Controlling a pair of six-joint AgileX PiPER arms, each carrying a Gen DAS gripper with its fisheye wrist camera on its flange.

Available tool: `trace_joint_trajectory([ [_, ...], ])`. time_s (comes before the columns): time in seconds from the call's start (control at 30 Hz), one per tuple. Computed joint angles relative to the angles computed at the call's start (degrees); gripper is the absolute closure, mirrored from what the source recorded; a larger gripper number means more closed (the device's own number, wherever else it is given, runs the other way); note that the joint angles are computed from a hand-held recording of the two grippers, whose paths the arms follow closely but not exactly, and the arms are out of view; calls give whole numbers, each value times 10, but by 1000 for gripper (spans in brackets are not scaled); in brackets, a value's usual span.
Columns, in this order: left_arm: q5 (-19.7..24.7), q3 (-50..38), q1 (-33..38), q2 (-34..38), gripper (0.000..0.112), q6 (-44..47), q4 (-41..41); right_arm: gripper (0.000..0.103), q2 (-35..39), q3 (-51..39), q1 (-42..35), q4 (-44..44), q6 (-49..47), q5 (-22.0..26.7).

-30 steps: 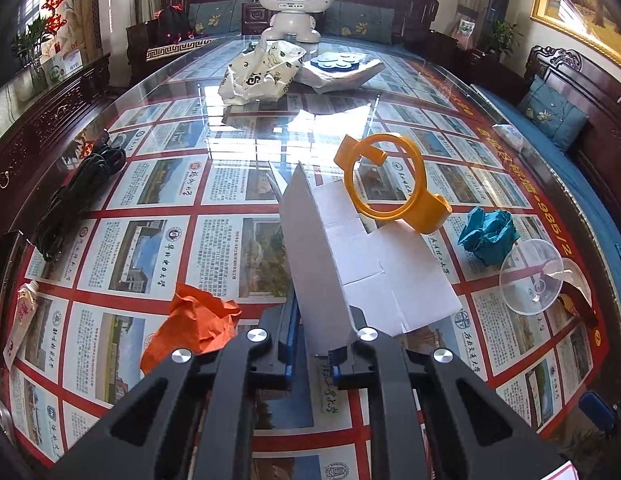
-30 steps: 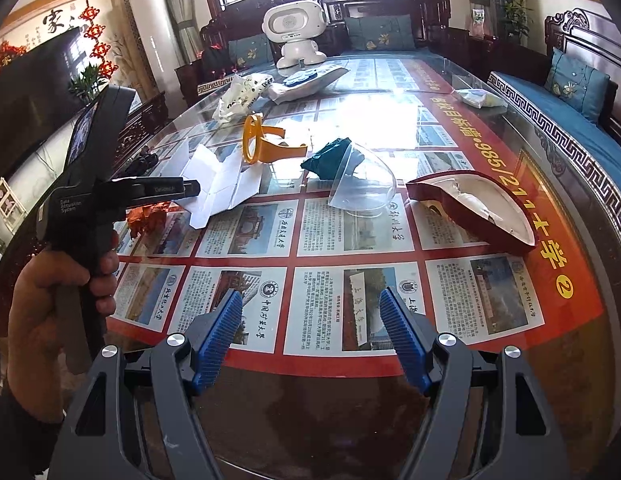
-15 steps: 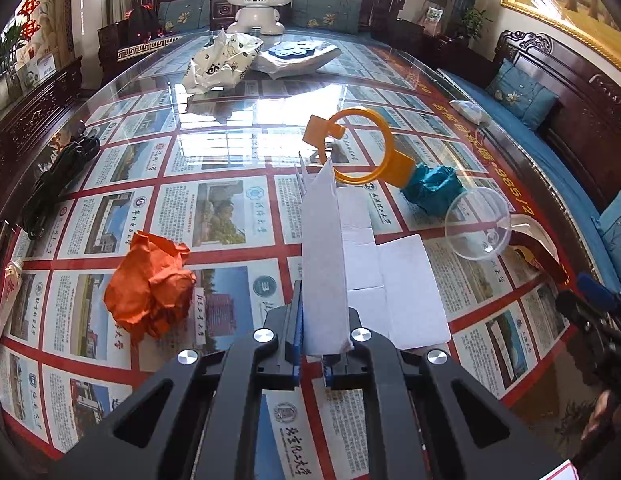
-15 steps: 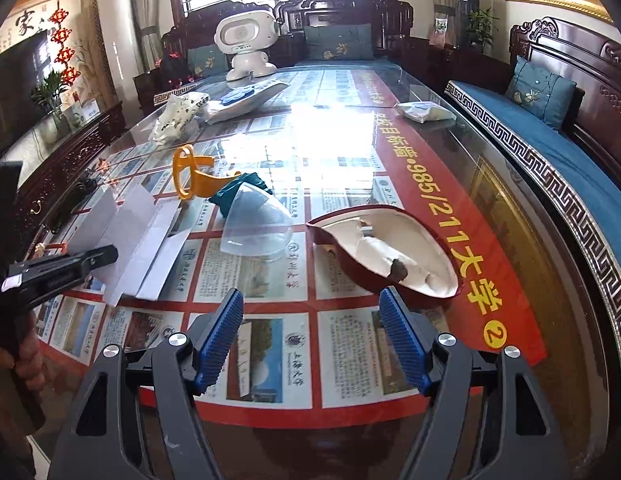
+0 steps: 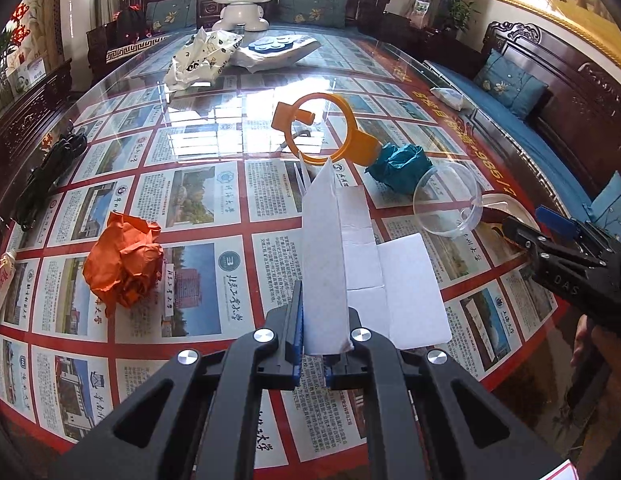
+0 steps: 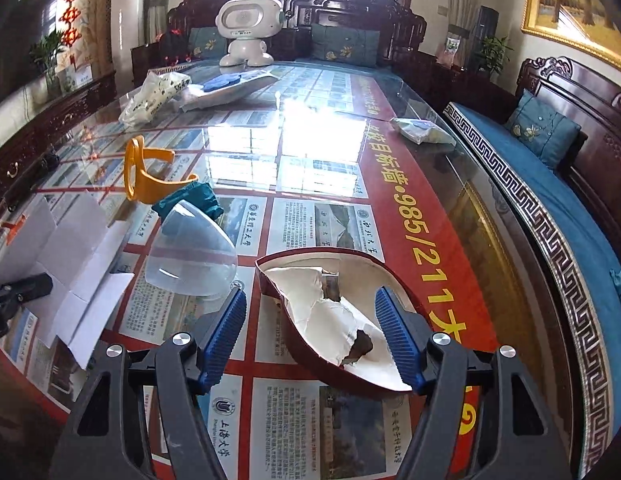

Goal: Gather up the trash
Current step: 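Grasp the white folded paper with the left tool while the right tool grasps the red-white box lid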

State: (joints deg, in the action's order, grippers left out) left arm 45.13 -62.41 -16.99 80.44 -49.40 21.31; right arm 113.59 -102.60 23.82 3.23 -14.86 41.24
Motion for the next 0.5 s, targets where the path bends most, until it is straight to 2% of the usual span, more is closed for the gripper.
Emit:
trace_joint_trajectory([
  [0.13, 1, -1, -2, 1, 104, 1, -2, 43, 24, -22, 7, -27, 7, 20],
  [0.27, 5, -5, -6, 2, 104, 0, -2, 58, 33, -26, 8, -46, 19, 24],
  [0.37, 8, -8, -10, 3, 104, -3, -2, 66, 26, -25, -5, -2, 0, 34],
  [0.5, 7, -1, -18, -3, 104, -8, -1, 70, -2, 12, -12, 21, -7, 24],
])
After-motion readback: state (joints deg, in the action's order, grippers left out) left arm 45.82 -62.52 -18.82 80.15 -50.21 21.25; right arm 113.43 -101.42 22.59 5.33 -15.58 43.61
